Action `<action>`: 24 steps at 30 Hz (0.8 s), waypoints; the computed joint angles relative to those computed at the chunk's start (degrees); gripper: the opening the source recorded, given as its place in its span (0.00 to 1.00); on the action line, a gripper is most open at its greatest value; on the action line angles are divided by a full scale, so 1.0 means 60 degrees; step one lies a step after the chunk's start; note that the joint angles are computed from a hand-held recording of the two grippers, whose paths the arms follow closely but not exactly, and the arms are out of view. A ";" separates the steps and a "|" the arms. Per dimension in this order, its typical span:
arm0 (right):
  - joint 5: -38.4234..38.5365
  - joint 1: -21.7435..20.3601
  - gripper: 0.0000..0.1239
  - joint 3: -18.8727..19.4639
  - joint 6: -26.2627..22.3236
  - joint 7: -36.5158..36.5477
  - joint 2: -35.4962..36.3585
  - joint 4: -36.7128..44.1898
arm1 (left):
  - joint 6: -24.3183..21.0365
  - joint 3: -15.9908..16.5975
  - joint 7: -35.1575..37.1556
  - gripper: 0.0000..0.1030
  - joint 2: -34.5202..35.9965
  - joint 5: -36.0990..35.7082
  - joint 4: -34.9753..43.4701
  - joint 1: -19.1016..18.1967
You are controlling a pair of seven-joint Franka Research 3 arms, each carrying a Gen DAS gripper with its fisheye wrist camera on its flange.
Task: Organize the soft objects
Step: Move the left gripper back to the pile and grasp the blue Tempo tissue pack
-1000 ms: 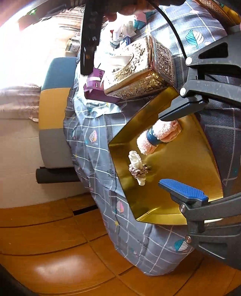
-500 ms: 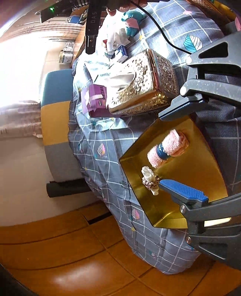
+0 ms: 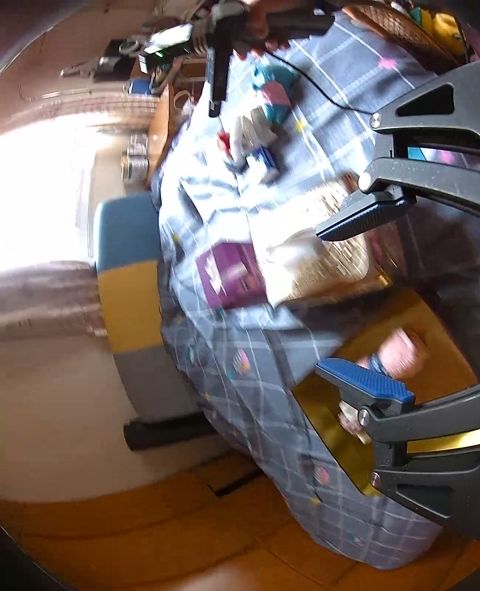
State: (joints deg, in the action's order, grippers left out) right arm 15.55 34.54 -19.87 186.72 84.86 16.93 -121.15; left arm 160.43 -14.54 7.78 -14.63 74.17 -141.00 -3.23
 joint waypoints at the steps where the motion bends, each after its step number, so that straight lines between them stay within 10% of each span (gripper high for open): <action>1: 0.0057 0.0458 0.76 -0.0714 -0.0086 0.0174 0.0208 0.0113 | 0.0073 0.0013 0.0240 0.65 0.0242 -0.0169 0.0274 -0.0051; 5: 0.0111 0.1255 0.76 -0.2472 -0.0484 0.1037 0.1003 0.0538 | 0.0645 0.0193 0.1786 0.65 0.1310 -0.1626 0.1364 -0.0410; 13: -0.0282 -0.0100 0.76 -0.1960 -0.1000 0.2665 0.1228 0.0731 | -0.0858 0.0236 0.5405 0.65 0.4713 -0.3879 0.5185 -0.1739; 24: 0.0590 -0.4521 0.76 0.2714 -0.1110 0.1626 0.0634 0.0787 | -0.4014 0.0395 1.0462 0.78 1.0168 -0.6913 1.1764 -0.2772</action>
